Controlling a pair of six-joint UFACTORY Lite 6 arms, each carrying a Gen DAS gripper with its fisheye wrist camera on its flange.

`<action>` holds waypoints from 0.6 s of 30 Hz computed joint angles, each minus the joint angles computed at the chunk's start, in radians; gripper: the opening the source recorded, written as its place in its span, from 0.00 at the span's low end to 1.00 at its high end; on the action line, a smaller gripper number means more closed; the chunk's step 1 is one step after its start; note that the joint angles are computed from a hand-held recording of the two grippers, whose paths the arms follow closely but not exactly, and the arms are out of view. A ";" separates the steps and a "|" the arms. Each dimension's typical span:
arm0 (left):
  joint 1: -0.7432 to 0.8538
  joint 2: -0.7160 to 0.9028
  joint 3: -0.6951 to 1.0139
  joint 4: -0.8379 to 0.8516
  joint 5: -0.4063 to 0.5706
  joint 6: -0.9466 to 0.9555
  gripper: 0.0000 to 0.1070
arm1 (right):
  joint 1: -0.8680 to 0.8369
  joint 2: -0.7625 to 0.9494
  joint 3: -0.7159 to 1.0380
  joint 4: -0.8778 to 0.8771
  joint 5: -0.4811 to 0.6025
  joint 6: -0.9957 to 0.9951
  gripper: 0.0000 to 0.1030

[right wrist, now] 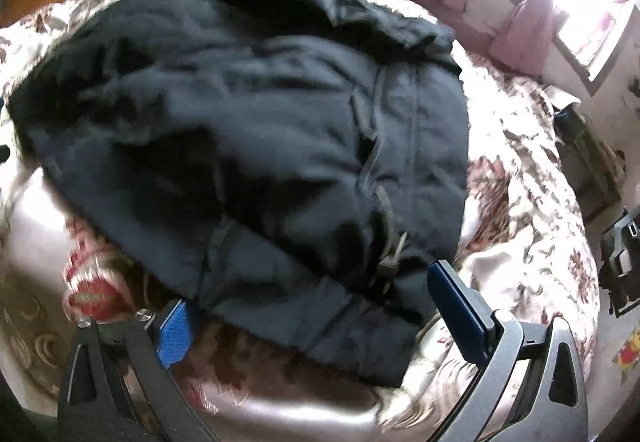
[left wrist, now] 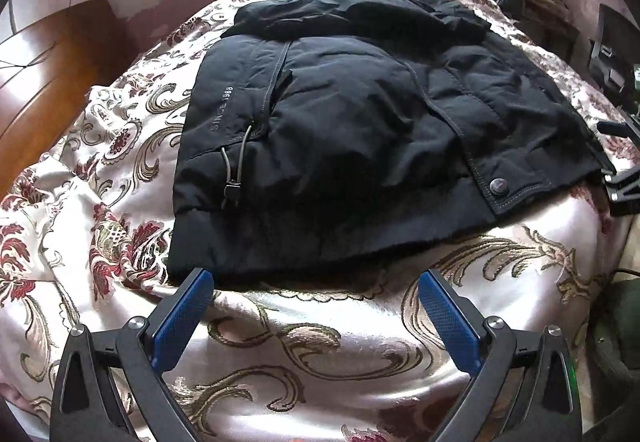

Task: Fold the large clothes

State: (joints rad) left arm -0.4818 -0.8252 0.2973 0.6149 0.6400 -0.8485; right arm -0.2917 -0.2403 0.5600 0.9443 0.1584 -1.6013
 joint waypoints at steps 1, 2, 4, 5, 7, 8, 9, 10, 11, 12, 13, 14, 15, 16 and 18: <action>0.018 -0.013 -0.003 -0.029 -0.011 0.038 0.96 | -0.009 0.009 0.025 -0.001 0.022 -0.002 0.98; 0.031 -0.019 -0.003 -0.049 -0.020 0.066 0.96 | -0.017 0.014 0.054 -0.026 0.054 0.027 0.99; 0.041 -0.047 -0.008 -0.089 -0.027 0.124 0.96 | -0.030 0.051 0.135 -0.089 0.137 0.106 0.99; 0.032 -0.053 -0.009 -0.087 -0.025 0.127 0.96 | -0.035 0.077 0.173 -0.106 0.168 0.129 0.99; 0.000 -0.068 -0.011 -0.067 -0.009 0.118 0.96 | -0.043 0.166 0.312 -0.184 0.292 0.246 0.99; -0.019 -0.069 -0.010 -0.047 0.001 0.101 0.96 | -0.045 0.201 0.360 -0.206 0.332 0.281 0.99; -0.037 -0.067 -0.010 -0.023 0.010 0.080 0.96 | -0.042 0.261 0.450 -0.249 0.399 0.348 0.99; -0.061 -0.059 -0.009 0.010 0.022 0.044 0.96 | -0.036 0.310 0.522 -0.281 0.447 0.402 0.99; -0.075 -0.048 -0.008 0.037 0.028 0.018 0.96 | -0.029 0.347 0.579 -0.298 0.488 0.442 0.99; -0.086 -0.036 -0.007 0.063 0.030 -0.005 0.96 | -0.023 0.381 0.626 -0.308 0.519 0.471 0.99; -0.113 -0.014 -0.004 0.110 0.039 -0.056 0.96 | -0.016 0.438 0.710 -0.331 0.575 0.525 0.99; -0.130 -0.002 -0.004 0.142 0.045 -0.087 0.96 | -0.009 0.475 0.760 -0.348 0.603 0.566 0.99; -0.138 0.007 -0.004 0.163 0.045 -0.104 0.96 | -0.005 0.509 0.801 -0.356 0.624 0.589 0.99; -0.149 0.024 -0.002 0.189 0.042 -0.130 0.96 | 0.001 0.545 0.849 -0.367 0.653 0.620 0.99; -0.157 0.053 -0.003 0.231 0.032 -0.176 0.96 | 0.015 0.587 0.895 -0.381 0.667 0.648 0.99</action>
